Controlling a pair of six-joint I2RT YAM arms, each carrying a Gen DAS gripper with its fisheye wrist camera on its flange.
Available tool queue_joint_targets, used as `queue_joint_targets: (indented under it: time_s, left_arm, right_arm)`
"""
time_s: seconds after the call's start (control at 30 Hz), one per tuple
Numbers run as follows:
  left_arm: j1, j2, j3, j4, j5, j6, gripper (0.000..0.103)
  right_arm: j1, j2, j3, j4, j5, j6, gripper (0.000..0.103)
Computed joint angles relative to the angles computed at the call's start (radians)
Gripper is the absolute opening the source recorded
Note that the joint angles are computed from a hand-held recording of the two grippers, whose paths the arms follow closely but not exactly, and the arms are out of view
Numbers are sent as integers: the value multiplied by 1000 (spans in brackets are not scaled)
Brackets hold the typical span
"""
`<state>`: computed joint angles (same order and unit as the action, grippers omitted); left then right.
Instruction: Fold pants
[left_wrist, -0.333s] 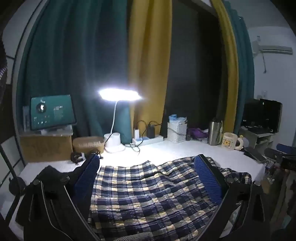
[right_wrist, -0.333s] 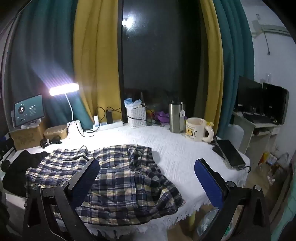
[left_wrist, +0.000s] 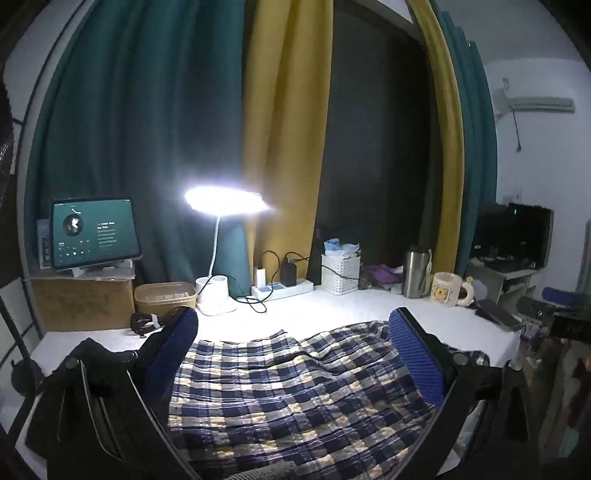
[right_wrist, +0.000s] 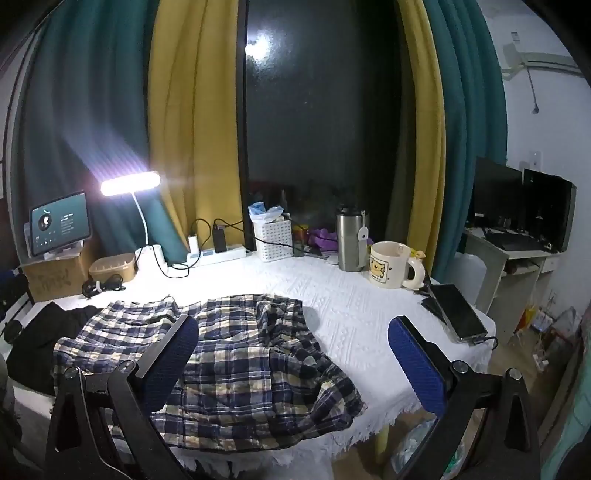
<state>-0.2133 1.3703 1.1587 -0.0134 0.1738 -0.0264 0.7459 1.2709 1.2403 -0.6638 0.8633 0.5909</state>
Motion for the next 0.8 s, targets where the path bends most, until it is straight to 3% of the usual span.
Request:
queue_joint_targets:
  time_s: [0.07,0.37,0.8]
  left_arm:
    - [6,19,44,-37,0,6,102]
    - [-18,-44,-84,20,-10,-2,102]
    - [-19,-47,-85,14,-30,-3,102]
  right_arm:
    - [10,10,6,-1,7,-1,103]
    - [15,47,32,8,4,-10,103]
    - [23,53,39,11,11,-12,103]
